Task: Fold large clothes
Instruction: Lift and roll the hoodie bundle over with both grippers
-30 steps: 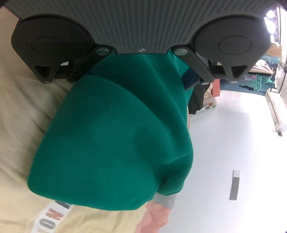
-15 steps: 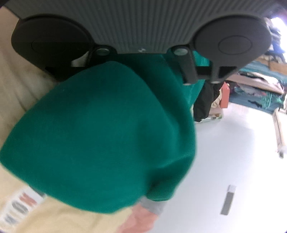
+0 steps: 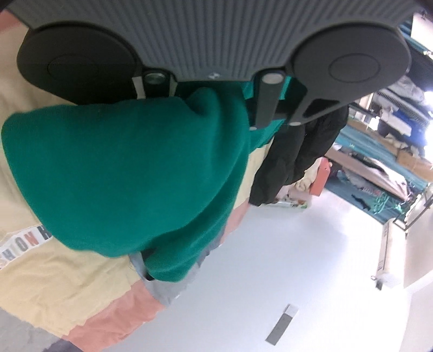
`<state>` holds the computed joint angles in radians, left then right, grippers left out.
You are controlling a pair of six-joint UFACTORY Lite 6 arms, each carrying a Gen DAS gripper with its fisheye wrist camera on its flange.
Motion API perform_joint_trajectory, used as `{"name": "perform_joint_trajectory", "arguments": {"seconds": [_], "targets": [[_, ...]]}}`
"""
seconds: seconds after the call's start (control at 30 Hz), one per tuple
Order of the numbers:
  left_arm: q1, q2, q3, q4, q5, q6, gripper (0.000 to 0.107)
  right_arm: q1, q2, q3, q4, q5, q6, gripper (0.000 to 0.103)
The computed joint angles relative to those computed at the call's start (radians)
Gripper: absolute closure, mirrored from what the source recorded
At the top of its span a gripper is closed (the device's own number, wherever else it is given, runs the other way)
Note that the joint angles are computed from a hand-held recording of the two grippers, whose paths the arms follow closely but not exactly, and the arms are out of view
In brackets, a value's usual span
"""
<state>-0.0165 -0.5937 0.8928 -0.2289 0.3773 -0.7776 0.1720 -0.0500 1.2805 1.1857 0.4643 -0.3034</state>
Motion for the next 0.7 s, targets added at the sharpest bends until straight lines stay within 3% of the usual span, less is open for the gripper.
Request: {"name": "perform_joint_trajectory", "arguments": {"seconds": [0.2, 0.33, 0.6, 0.7], "targets": [[-0.152, -0.177, 0.006, 0.316, 0.204, -0.329, 0.083, 0.009, -0.209, -0.130, -0.139, 0.020, 0.119, 0.074], [-0.258, -0.221, -0.001, 0.451, 0.272, -0.475, 0.080, -0.004, -0.334, -0.243, -0.157, 0.035, 0.140, 0.072], [-0.189, -0.229, -0.026, 0.315, 0.209, -0.356, 0.065, -0.014, -0.320, -0.239, -0.099, 0.070, 0.127, 0.053], [-0.153, -0.269, -0.034, 0.244, 0.182, -0.294, 0.062, 0.001, -0.346, -0.255, -0.054, 0.048, 0.073, 0.053]]}}
